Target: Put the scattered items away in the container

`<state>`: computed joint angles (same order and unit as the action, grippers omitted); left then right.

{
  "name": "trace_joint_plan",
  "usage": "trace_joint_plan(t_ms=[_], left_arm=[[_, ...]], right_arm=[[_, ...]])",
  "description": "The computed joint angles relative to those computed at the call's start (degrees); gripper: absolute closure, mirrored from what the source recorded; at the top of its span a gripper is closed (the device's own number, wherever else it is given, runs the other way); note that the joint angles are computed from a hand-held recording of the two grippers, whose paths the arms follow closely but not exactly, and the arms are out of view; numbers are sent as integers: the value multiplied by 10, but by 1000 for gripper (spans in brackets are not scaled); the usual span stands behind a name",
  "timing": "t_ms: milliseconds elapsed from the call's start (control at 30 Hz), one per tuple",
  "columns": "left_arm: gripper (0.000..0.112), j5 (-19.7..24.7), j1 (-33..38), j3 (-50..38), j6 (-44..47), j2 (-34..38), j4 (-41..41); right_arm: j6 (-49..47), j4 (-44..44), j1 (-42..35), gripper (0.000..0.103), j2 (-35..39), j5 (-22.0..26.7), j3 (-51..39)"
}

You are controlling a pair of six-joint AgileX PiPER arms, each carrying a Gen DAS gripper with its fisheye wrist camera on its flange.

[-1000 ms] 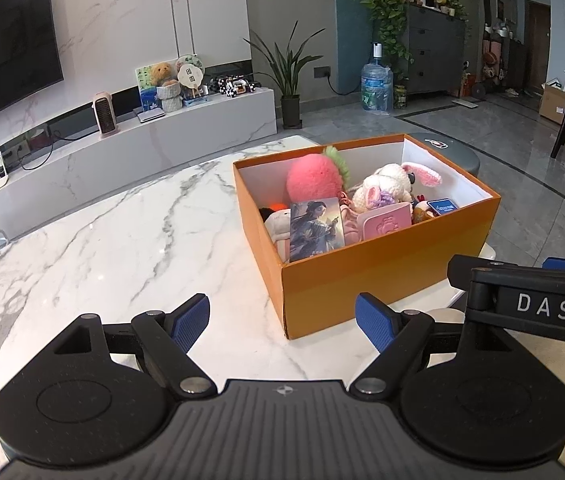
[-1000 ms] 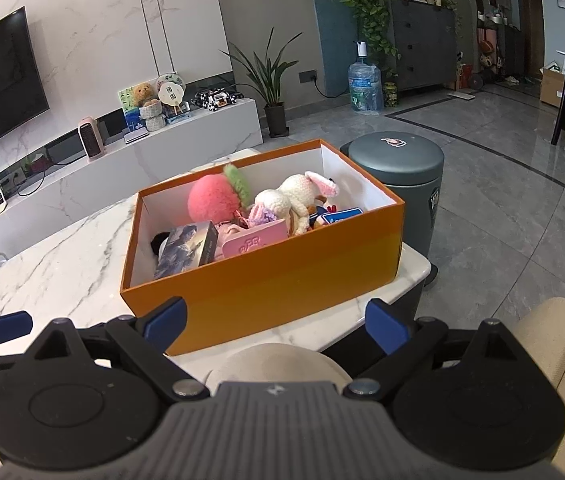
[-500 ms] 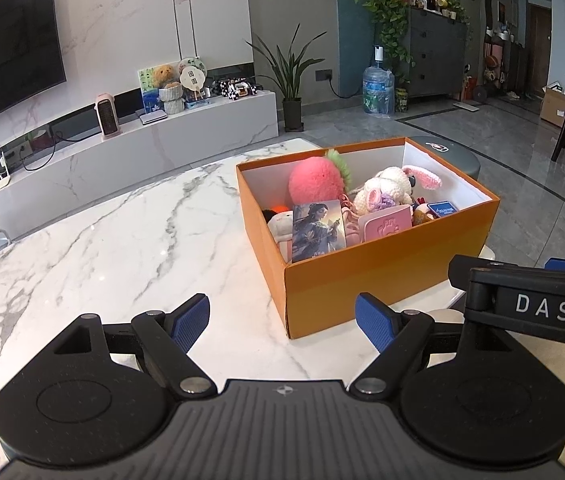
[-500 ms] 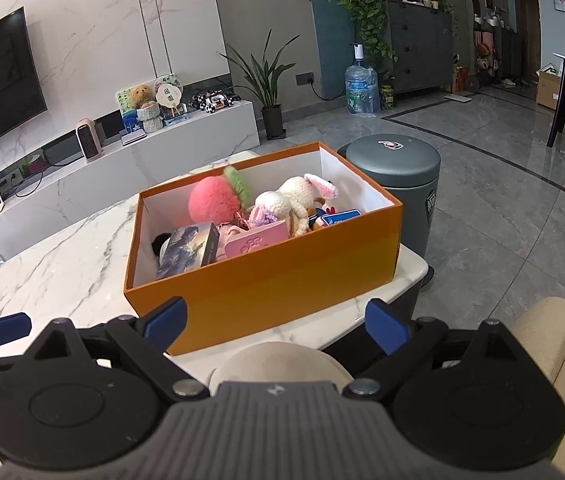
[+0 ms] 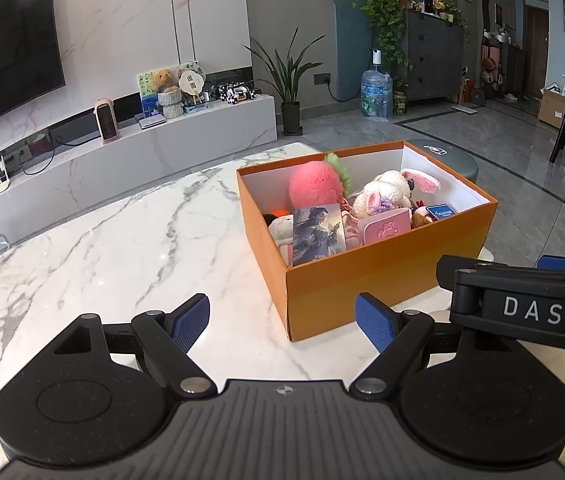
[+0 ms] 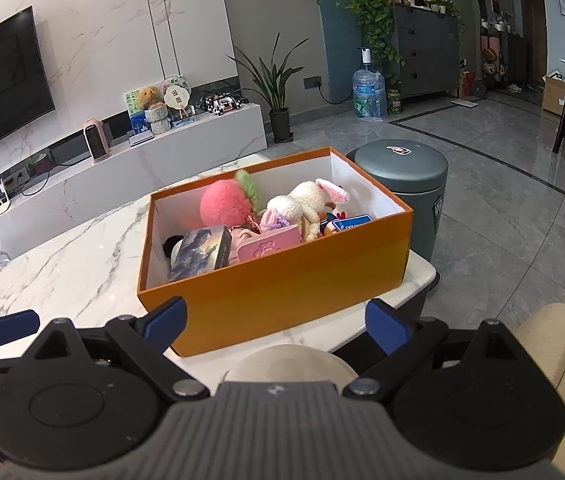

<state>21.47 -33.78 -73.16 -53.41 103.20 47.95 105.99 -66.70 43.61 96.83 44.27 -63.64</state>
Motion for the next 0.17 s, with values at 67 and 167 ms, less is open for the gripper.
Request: trace_joint_plan(t_ms=[67, 167], left_arm=[[18, -2, 2, 2, -2, -1, 2], [18, -6, 4, 7, -17, -5, 14]], right_arm=[[0, 0, 1, 6, 1, 0, -2], [-1, -3, 4, 6, 3, 1, -6]])
